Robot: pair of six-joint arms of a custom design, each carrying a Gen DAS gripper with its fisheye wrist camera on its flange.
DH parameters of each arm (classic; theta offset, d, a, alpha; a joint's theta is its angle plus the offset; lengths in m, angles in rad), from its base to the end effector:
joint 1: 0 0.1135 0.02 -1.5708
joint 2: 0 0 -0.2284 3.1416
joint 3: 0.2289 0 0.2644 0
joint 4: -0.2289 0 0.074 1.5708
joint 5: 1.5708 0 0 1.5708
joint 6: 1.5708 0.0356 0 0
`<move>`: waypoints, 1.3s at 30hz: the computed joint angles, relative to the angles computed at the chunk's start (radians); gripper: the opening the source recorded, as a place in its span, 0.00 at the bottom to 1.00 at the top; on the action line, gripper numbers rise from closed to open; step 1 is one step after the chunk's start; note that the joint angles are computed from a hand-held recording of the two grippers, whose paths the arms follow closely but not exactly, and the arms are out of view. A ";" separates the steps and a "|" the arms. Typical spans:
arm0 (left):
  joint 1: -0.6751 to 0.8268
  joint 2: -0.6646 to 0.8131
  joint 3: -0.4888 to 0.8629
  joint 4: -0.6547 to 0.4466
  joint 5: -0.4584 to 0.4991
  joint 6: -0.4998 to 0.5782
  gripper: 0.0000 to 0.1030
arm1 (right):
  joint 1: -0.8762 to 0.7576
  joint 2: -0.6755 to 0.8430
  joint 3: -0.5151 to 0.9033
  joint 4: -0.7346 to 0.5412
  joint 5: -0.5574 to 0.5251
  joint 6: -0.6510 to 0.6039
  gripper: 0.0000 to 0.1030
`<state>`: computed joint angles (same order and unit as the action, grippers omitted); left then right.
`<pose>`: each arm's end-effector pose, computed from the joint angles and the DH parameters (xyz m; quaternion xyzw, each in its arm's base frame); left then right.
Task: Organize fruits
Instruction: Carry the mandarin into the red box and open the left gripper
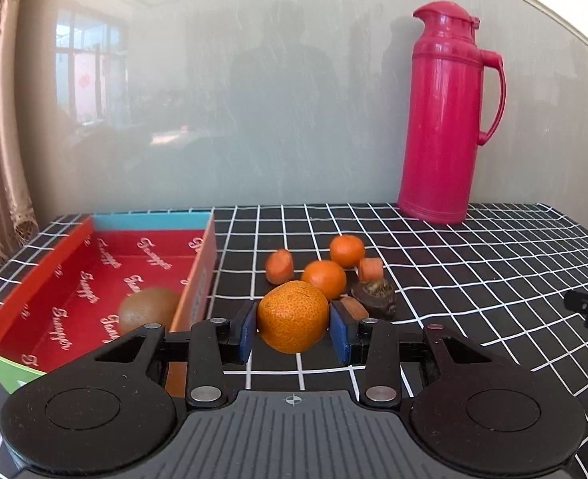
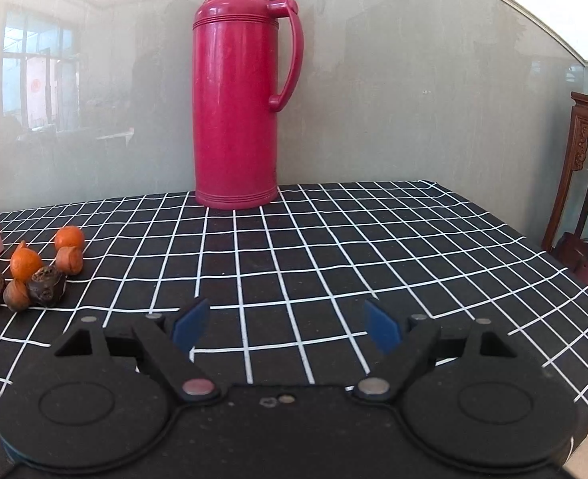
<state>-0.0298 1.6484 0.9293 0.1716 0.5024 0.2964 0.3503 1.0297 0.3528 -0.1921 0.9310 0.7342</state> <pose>0.3601 -0.0279 0.1620 0.2572 0.8136 -0.1518 0.4988 0.1997 0.0426 0.1220 0.3116 0.7943 -0.2025 0.4806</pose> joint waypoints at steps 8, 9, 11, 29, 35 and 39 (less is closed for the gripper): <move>0.059 -0.024 0.002 0.002 0.032 0.007 0.38 | 0.017 0.045 0.029 0.015 -0.007 0.005 0.81; 0.067 -0.025 0.003 0.005 0.036 0.005 0.38 | 0.021 0.051 0.033 0.015 -0.007 0.009 0.81; 0.083 -0.023 0.011 0.003 0.040 0.005 0.38 | 0.031 0.067 0.044 0.019 -0.003 0.012 0.81; 0.228 0.128 0.158 -0.011 0.026 0.011 0.38 | 0.095 0.306 0.199 0.142 -0.020 -0.029 0.81; 0.241 0.205 0.228 -0.015 -0.005 0.002 0.38 | 0.104 0.368 0.244 0.172 -0.032 -0.050 0.81; 0.240 0.251 0.275 -0.037 -0.034 -0.003 0.38 | 0.111 0.388 0.258 0.179 -0.028 -0.068 0.81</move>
